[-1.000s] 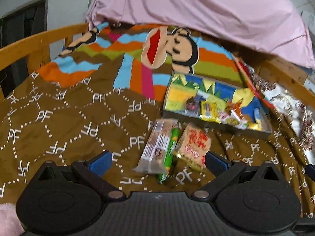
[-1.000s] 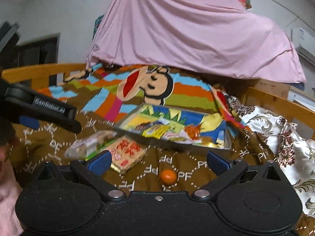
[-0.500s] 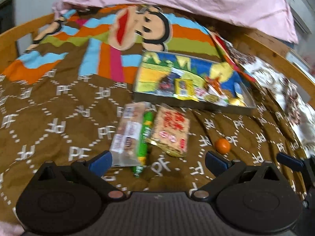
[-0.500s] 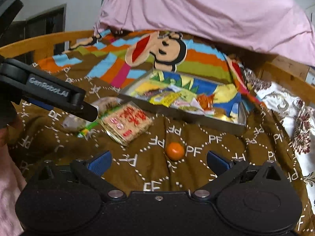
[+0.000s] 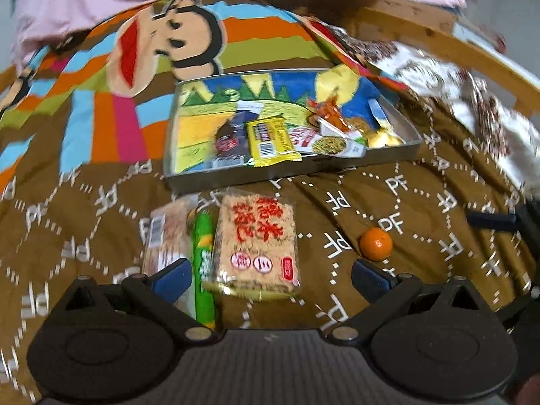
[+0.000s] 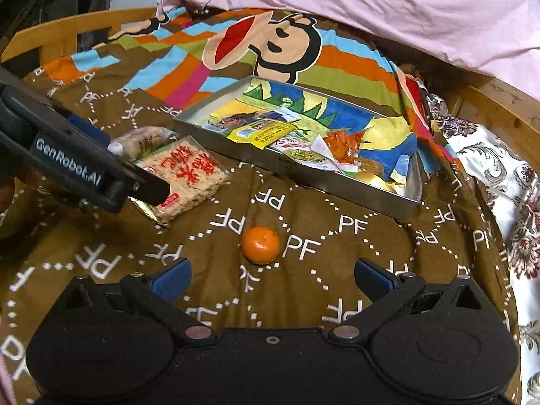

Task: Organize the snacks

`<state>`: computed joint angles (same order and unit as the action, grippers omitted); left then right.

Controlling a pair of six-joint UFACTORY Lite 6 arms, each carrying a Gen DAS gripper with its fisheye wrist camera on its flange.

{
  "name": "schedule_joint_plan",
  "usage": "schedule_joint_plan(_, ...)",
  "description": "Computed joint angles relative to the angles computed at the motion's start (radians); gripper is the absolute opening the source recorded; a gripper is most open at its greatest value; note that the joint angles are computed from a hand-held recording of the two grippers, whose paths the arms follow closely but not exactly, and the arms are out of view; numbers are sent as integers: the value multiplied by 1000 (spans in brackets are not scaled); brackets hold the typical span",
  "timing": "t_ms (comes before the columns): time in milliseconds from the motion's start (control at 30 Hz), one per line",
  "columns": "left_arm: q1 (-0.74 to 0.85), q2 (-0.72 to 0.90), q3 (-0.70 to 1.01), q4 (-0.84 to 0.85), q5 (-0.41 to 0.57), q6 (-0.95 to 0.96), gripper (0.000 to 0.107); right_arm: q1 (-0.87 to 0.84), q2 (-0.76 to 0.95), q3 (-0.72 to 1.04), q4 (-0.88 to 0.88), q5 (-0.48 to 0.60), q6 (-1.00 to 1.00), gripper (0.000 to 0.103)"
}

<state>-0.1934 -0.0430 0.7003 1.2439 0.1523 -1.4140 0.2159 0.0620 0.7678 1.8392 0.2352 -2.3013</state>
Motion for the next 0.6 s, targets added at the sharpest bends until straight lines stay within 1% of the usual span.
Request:
schedule_joint_plan(100, 5, 57, 32, 104, -12, -43, 102, 11, 72, 51, 39, -3, -64, 102)
schedule_joint_plan(167, 11, 91, 53, 79, -15, 3, 102, 10, 118, 82, 47, 20, -138, 102)
schedule_joint_plan(267, 30, 111, 58, 83, -40, 19, 102, 13, 168, 103, 174, 50, -361, 102)
schedule_joint_plan(300, 38, 116, 60, 86, -53, 24, 102, 12, 183, 109, 202, 60, -405, 102)
schedule_joint_plan(367, 46, 133, 73, 78, -61, 46, 102, 13, 222, 142, 181, 62, -375, 102)
schedule_joint_plan(500, 55, 179, 107, 189, -66, -38, 102, 18, 305, 225, -35, 61, -92, 102)
schedule_joint_plan(533, 59, 196, 119, 206, -72, -49, 102, 21, 314, 232, -47, 61, -81, 102)
schedule_joint_plan(600, 62, 217, 131, 234, -76, -66, 101, 26, 326, 234, 5, 68, -157, 102)
